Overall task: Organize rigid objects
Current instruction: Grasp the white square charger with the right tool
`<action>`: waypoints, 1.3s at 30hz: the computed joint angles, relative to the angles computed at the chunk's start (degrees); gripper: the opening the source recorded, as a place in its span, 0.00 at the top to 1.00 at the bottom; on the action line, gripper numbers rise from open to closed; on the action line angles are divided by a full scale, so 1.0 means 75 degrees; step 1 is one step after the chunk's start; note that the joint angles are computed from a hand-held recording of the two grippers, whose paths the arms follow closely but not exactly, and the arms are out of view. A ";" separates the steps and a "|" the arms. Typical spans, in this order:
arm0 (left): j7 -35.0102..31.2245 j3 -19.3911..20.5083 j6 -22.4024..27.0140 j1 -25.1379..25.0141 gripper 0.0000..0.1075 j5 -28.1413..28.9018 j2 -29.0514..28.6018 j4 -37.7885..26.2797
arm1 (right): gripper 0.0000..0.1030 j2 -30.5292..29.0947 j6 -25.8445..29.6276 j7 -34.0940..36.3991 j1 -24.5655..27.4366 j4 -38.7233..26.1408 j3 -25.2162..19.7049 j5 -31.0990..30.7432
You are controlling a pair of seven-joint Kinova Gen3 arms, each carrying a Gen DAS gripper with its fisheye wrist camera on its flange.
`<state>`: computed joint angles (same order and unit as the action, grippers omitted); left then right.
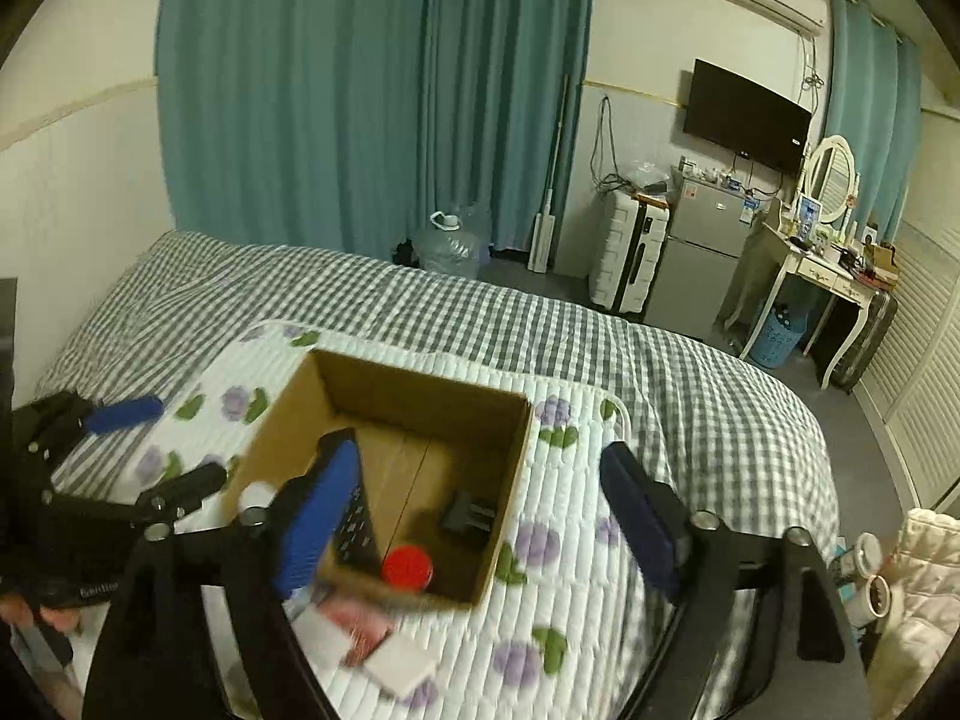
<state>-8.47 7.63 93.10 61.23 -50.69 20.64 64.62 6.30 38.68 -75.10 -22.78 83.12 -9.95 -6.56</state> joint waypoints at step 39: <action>0.2160 0.0077 -0.1492 -0.0195 0.15 0.1748 0.0906 0.1789 | 0.41 0.1953 -0.0972 0.3300 0.0079 0.2323 -0.0569 -0.0082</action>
<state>7.73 8.21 81.90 59.77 -37.58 27.44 78.04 20.95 31.38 -50.34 -22.19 100.55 -14.21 -7.17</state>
